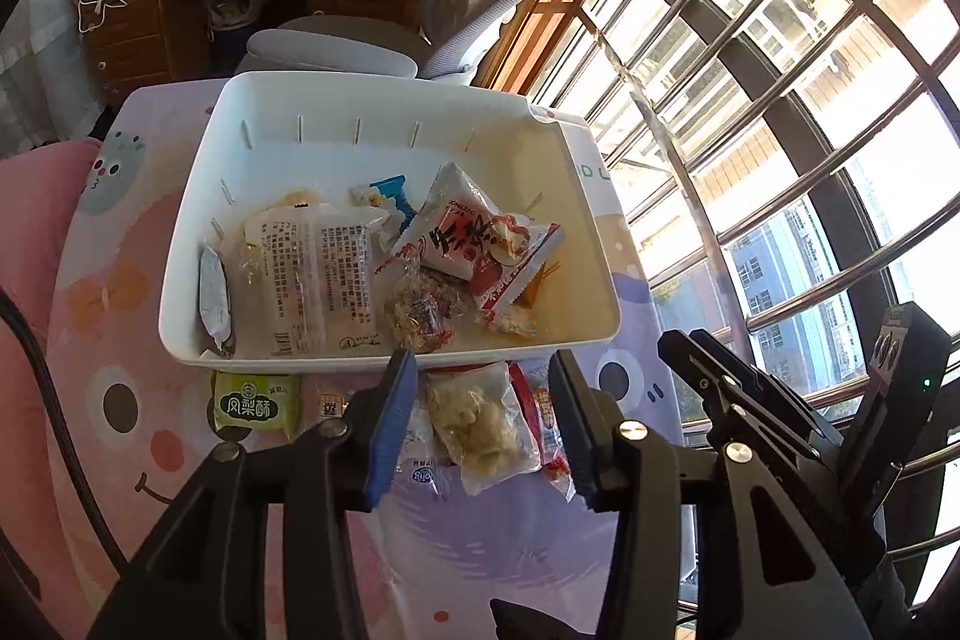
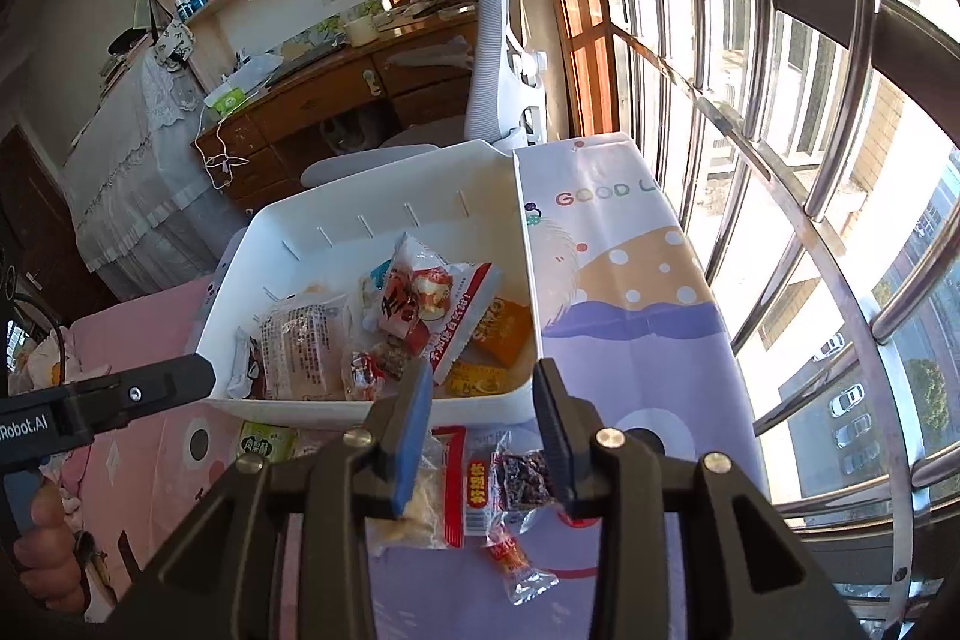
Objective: Organize snacks
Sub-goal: 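Withdraw both open grippers from the basket, then grasp the clear puff bag with left while right grasps the small orange sausage packet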
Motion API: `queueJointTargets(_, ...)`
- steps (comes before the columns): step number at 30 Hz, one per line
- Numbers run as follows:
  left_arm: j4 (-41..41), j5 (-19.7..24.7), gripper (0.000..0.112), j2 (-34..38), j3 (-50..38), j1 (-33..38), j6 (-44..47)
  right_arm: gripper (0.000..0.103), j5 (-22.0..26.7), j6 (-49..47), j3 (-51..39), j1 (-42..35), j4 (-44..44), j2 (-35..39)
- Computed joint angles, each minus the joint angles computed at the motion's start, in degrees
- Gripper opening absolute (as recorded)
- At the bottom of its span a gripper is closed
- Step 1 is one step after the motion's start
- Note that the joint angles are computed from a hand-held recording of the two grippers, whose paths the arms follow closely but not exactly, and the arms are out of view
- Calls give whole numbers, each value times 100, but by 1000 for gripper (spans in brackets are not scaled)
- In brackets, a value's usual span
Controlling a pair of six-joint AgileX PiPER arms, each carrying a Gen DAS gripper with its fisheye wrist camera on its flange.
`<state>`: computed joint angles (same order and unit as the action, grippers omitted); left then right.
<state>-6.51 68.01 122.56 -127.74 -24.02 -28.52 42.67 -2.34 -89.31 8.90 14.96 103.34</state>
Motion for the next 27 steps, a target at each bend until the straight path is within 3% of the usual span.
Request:
queueJointTargets(10,-251,-581,45,-1242,1860,-62,646,40,-440,1467,1524,483,-982,-1258)
queueJointTargets(14,-376,-645,51,-1540,2287,-54,881,41,-507,2185,2001,750,-1474,-1645)
queueJointTargets(22,-603,-453,61,-1592,2393,-28,1293,44,-652,3303,2790,1225,-2429,-2152)
queueJointTargets(27,-646,-24,72,-1207,1887,-68,1411,48,-803,3603,3190,1355,-2801,-2339)
